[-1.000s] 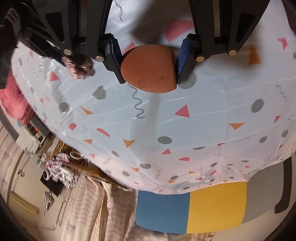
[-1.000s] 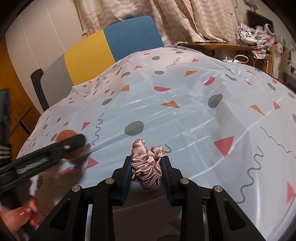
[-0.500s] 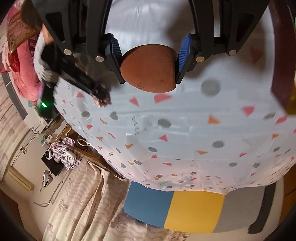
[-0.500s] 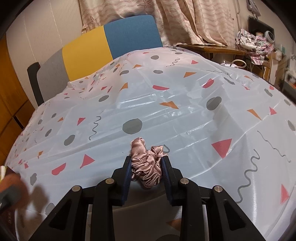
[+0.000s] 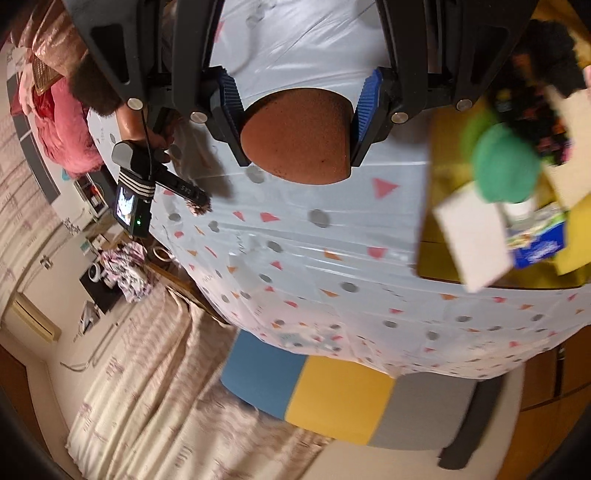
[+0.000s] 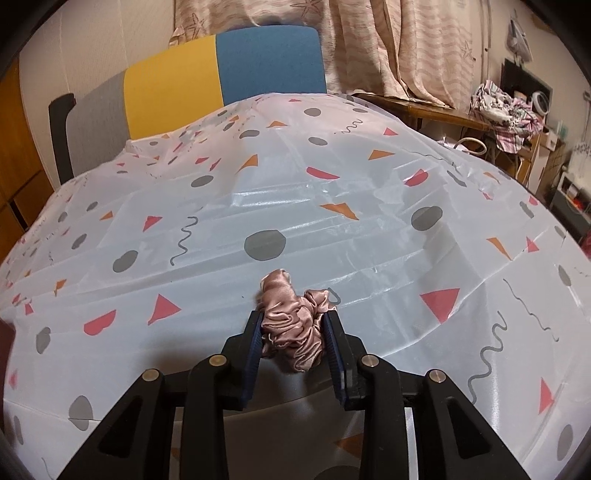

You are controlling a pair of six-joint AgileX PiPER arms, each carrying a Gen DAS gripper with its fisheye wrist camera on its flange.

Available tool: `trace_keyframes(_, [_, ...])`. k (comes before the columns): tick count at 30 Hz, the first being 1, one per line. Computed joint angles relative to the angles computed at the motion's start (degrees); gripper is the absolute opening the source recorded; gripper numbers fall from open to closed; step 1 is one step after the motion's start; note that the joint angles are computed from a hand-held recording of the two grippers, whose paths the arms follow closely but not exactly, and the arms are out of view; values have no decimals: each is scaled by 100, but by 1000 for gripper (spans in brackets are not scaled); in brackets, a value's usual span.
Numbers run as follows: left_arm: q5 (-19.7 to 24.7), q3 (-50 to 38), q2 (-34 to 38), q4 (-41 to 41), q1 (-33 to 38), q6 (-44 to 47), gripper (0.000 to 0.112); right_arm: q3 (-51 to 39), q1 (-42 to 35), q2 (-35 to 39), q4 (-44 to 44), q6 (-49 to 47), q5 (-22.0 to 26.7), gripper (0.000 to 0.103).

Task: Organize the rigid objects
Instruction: 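Carry the brown makeup sponge into the tray beside the green dome and release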

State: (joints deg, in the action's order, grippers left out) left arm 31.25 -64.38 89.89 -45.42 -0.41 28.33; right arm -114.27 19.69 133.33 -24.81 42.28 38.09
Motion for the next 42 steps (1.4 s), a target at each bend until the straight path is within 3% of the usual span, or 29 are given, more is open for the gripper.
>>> trace_keyframes(11, [370,641,-666,-612,1437,923,53,-371,155,181,-346,28,465,33])
trace_keyframes(18, [904,-133,107,-605,2283,852,53,-500,212,246,-473,40,626,33])
trace_keyframes(24, [1298,-955,1063,-610,2567,629,54,-680,268,338,-569,22,806,33])
trace_keyframes(27, [1442,-1227,1361,-551,2578,507,61,-712,280,356,-600,20,847,33])
trace_keyframes(31, [1146,-1277,1345,156,2445,18,67,-767,305,388,-653,29,911,33])
trace_keyframes(37, [986,-866,917,-73,2562,524,77,-877,354,449,-749,46,1034,34])
trace_keyframes(42, [753,-412,328,-267,2716,846,77,-1136,425,567,-836,-41,1293,34])
